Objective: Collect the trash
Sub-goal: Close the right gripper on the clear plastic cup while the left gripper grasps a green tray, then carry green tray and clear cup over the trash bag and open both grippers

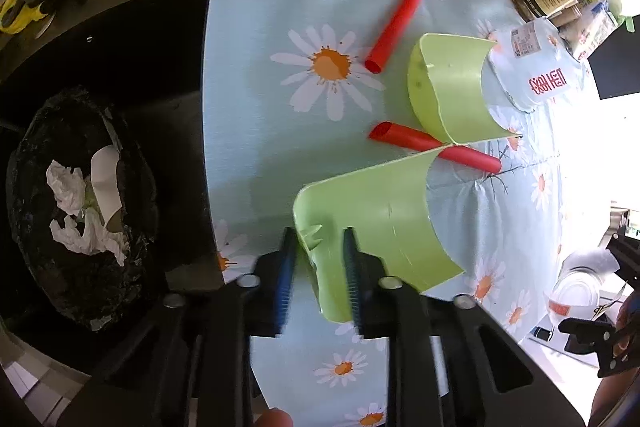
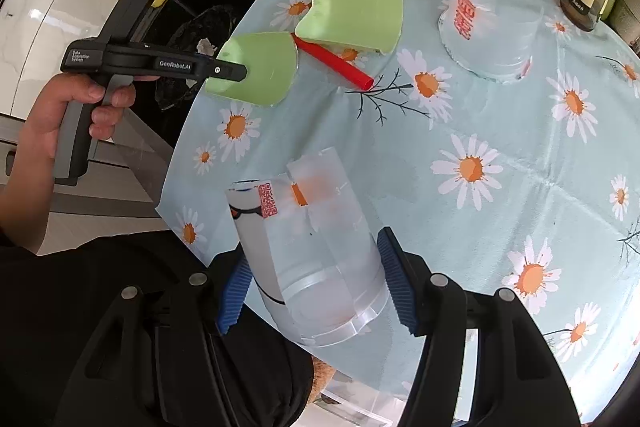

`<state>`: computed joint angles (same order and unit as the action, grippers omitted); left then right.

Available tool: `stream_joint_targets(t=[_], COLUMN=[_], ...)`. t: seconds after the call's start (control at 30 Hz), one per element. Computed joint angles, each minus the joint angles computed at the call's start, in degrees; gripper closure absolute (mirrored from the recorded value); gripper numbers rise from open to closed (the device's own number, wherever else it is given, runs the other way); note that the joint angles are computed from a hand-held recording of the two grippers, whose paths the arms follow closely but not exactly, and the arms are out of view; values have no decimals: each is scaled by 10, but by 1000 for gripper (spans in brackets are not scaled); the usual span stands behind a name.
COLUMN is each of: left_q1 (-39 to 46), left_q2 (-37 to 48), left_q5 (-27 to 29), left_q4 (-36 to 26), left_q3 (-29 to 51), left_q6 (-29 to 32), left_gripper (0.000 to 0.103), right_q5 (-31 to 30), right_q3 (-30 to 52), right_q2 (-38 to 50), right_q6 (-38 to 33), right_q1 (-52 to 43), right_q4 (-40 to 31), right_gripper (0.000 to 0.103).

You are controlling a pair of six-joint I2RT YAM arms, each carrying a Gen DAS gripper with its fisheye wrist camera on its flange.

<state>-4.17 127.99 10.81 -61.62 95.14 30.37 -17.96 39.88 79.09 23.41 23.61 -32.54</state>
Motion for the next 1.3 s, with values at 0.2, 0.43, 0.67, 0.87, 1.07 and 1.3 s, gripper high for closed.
stream_joint_targets(t=[0.2, 0.43, 0.67, 0.87, 1.07, 1.3], left_q1=[11, 29, 46, 64, 91, 131], left_q2=[-5, -14, -27, -36, -33, -13], left_q5=[14, 38, 47, 54, 58, 57], left_q4=[5, 3, 1, -8, -22, -50], left_q3=[-8, -14, -21, -18, -1, 45], left_q6=[-8, -7, 0, 10, 25, 44], left_gripper=[92, 93, 93, 93, 93, 93], right_q5=[-6, -11, -14, -13, -16, -29], right_q3=[7, 29, 59, 95, 141, 214], right_q2=[15, 44, 71, 99, 147, 223], right_q6=[-16, -32, -46, -47, -44, -34], right_q1=[-1, 4, 14, 27, 45, 65], right_q4=[6, 6, -1, -8, -8, -6], right_gripper=[43, 43, 43, 43, 43, 43])
